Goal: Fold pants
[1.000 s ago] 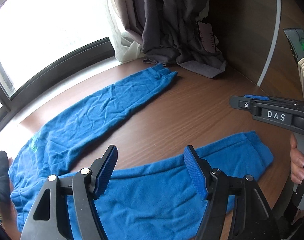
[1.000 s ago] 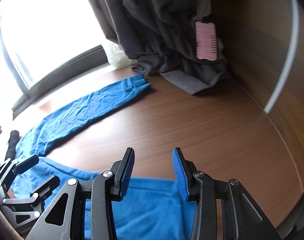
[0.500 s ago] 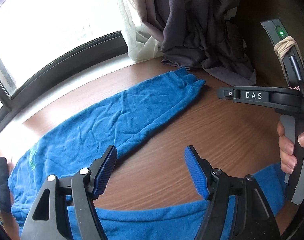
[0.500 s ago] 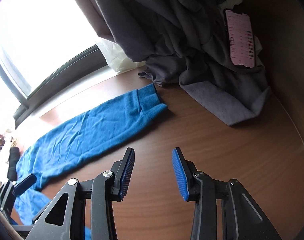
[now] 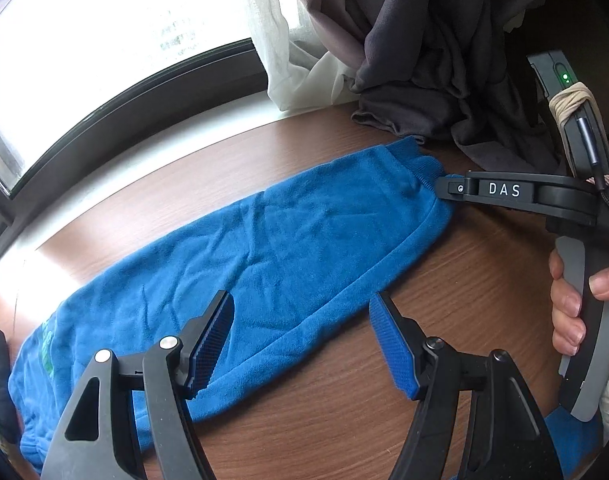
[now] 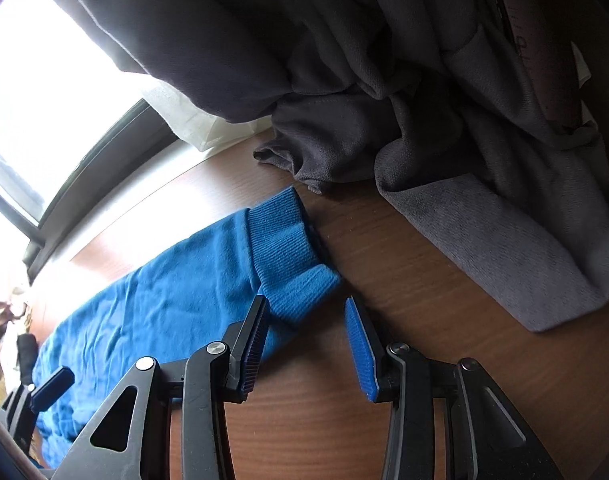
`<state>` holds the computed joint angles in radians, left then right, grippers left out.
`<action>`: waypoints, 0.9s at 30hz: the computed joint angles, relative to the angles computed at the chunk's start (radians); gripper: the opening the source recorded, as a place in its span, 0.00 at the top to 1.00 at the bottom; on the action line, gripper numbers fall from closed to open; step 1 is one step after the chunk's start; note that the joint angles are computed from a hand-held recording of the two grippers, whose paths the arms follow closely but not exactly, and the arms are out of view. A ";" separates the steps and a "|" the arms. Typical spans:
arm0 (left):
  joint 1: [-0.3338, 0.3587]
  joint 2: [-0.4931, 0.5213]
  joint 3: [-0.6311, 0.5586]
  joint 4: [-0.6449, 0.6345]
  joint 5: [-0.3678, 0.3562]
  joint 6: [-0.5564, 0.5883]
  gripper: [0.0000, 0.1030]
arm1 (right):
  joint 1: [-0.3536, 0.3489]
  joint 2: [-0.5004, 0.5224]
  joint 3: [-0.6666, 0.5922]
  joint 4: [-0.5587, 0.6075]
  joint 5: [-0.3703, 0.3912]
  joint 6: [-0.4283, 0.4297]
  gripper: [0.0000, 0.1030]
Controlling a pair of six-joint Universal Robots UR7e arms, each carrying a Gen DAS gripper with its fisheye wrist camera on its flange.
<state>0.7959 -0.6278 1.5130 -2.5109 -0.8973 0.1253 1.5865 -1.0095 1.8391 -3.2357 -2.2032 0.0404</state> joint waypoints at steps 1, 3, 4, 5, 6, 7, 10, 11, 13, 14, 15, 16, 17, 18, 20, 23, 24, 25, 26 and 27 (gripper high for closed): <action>0.003 0.004 -0.006 0.005 -0.001 -0.004 0.32 | -0.002 0.006 -0.006 -0.007 0.004 -0.004 0.61; 0.009 0.010 -0.017 0.021 -0.004 -0.020 0.32 | -0.002 0.016 -0.020 -0.003 0.005 -0.011 0.61; 0.011 0.011 -0.019 0.023 -0.007 -0.024 0.32 | -0.002 0.022 -0.028 0.000 0.005 -0.013 0.61; 0.013 0.011 -0.019 0.022 -0.006 -0.029 0.32 | -0.001 0.028 -0.035 0.003 0.004 -0.018 0.61; 0.013 0.011 -0.018 0.021 -0.005 -0.030 0.32 | 0.002 0.035 -0.045 0.008 -0.006 -0.025 0.62; 0.014 0.010 -0.017 0.018 -0.004 -0.030 0.32 | 0.007 0.044 -0.055 0.012 -0.024 -0.034 0.64; 0.016 0.009 -0.013 0.016 -0.001 -0.030 0.32 | 0.016 0.067 -0.077 0.002 -0.039 -0.073 0.77; 0.016 0.007 -0.009 0.012 0.001 -0.031 0.32 | 0.022 0.078 -0.086 -0.019 -0.054 -0.095 0.80; 0.015 0.004 -0.004 0.008 0.005 -0.034 0.32 | 0.037 0.107 -0.114 -0.074 -0.107 -0.163 0.92; 0.016 0.003 -0.003 0.009 0.005 -0.039 0.32 | 0.042 0.119 -0.127 -0.106 -0.123 -0.195 0.92; 0.018 0.001 -0.001 0.009 0.002 -0.043 0.32 | 0.043 0.126 -0.140 -0.127 -0.125 -0.219 0.92; 0.019 0.002 -0.002 0.011 0.002 -0.048 0.32 | 0.044 0.132 -0.156 -0.130 -0.129 -0.237 0.92; 0.020 0.004 -0.005 0.015 0.003 -0.052 0.32 | 0.042 0.135 -0.172 -0.119 -0.128 -0.247 0.92; 0.021 0.003 -0.005 0.017 0.002 -0.055 0.32 | 0.040 0.139 -0.184 -0.110 -0.126 -0.250 0.92; 0.022 0.000 0.000 0.016 0.005 -0.059 0.32 | 0.035 0.150 -0.209 -0.095 -0.131 -0.257 0.92; 0.024 0.001 -0.003 0.017 0.006 -0.063 0.32 | 0.027 0.164 -0.228 -0.075 -0.140 -0.253 0.92; 0.024 0.001 -0.003 0.016 0.005 -0.065 0.32 | 0.024 0.165 -0.224 -0.074 -0.144 -0.250 0.92; 0.025 0.000 -0.004 0.017 0.002 -0.068 0.32 | 0.022 0.170 -0.232 -0.058 -0.149 -0.241 0.91; 0.025 -0.003 -0.001 0.016 -0.002 -0.071 0.32 | 0.021 0.175 -0.239 -0.046 -0.157 -0.228 0.91; 0.025 -0.008 0.003 0.013 -0.007 -0.072 0.32 | 0.019 0.182 -0.248 -0.044 -0.154 -0.222 0.88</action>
